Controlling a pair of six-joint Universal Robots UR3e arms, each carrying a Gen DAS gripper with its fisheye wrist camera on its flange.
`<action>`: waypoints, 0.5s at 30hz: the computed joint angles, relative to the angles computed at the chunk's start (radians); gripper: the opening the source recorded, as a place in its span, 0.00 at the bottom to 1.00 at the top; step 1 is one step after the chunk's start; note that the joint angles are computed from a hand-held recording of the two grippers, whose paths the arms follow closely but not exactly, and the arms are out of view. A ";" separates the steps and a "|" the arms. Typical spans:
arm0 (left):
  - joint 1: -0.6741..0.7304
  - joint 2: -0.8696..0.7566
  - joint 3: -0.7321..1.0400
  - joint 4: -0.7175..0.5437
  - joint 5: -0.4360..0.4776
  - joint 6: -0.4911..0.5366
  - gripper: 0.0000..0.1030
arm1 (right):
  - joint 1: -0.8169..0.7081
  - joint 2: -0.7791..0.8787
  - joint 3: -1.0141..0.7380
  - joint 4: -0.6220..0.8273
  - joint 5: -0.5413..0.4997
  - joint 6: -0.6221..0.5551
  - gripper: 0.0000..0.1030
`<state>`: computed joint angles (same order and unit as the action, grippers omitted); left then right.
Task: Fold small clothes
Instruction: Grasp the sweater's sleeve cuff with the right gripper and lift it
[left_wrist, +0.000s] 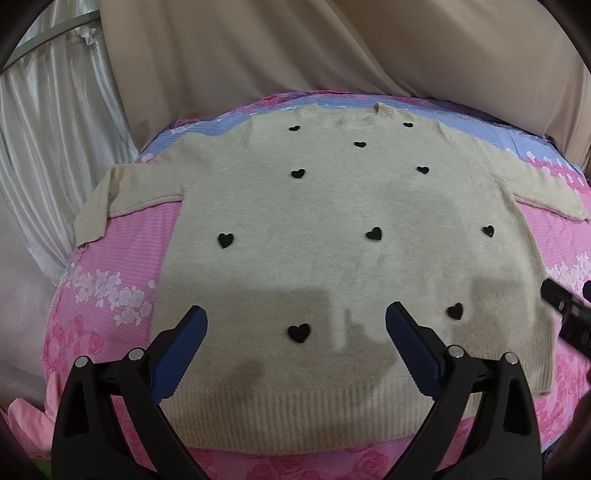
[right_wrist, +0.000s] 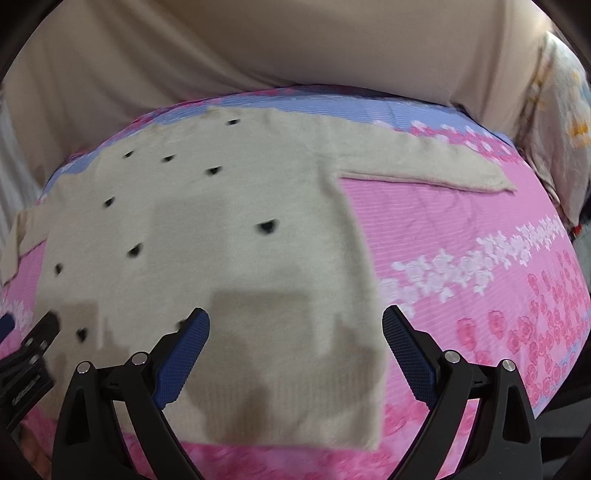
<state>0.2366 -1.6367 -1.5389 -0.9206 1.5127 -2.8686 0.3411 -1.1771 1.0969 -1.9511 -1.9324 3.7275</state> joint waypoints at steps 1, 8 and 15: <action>-0.002 -0.008 0.015 -0.016 -0.016 -0.008 0.92 | -0.055 -0.041 0.062 -0.035 0.008 -0.005 0.90; -0.064 -0.129 0.191 -0.141 -0.109 -0.160 0.94 | -0.581 -0.173 0.306 -0.277 0.191 -0.144 0.90; -0.244 -0.281 0.382 -0.209 -0.013 -0.279 0.95 | -0.932 0.097 0.036 -0.258 0.472 -0.232 0.72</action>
<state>-0.0069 -1.9180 -1.1564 -1.1298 1.4993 -3.1475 -0.5911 -1.0798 1.1326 -2.2096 -1.4605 3.4955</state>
